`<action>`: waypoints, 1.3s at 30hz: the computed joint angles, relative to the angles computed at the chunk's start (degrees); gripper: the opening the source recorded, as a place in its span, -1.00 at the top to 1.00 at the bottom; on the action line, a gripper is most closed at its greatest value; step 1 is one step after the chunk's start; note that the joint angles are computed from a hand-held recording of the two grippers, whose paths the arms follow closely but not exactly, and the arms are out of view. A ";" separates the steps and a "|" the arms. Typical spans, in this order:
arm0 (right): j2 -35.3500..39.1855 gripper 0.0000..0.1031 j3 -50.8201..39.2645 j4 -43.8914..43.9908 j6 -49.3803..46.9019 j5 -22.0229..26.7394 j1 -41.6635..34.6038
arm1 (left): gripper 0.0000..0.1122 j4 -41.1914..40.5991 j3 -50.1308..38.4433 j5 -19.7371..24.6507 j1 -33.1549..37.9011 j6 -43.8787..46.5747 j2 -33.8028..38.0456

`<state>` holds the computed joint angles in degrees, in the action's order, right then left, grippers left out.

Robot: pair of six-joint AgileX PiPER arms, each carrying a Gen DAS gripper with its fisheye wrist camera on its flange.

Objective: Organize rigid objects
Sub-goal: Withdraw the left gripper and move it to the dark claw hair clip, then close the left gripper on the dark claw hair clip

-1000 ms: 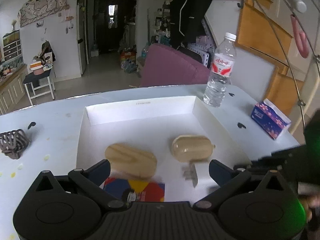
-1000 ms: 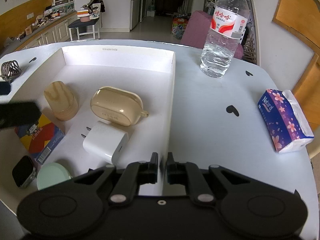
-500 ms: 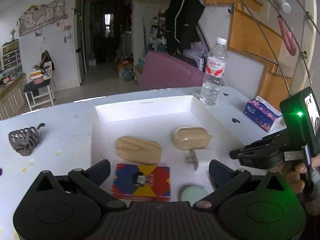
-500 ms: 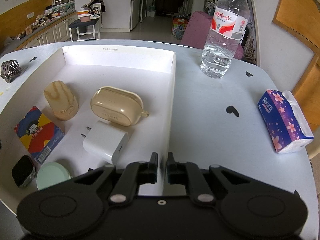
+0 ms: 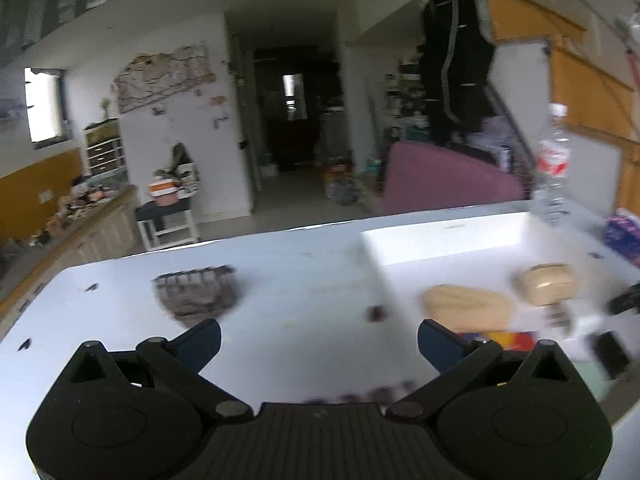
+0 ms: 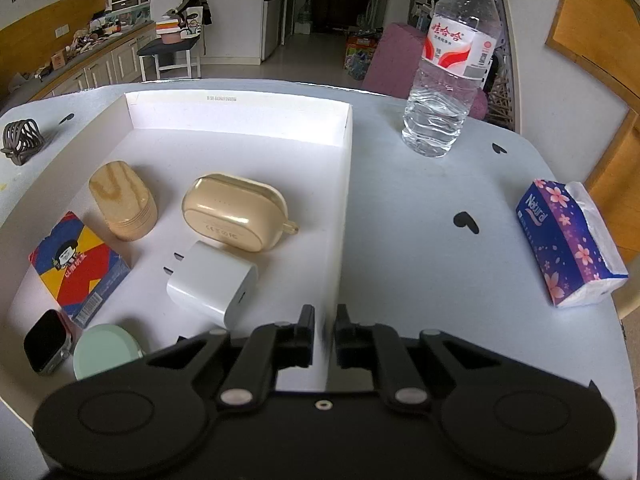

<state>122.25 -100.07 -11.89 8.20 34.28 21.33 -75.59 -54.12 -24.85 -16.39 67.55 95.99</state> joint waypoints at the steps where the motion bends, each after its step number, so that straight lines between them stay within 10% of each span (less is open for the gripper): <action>1: 0.00 0.80 0.00 0.00 0.00 0.00 0.00 | -0.84 2.05 0.03 0.02 1.59 -1.82 0.84; 8: 0.01 0.78 -0.02 0.02 -0.04 0.01 0.00 | -0.83 12.45 -5.00 1.03 11.17 -10.47 8.51; 20: 0.00 0.76 -0.01 0.00 -0.01 0.01 0.01 | -0.63 -5.76 -23.02 4.10 17.25 3.49 22.04; 39: 0.17 0.75 -0.34 -0.16 0.12 0.22 0.29 | -0.28 -0.18 -18.10 -0.38 14.45 -4.81 16.61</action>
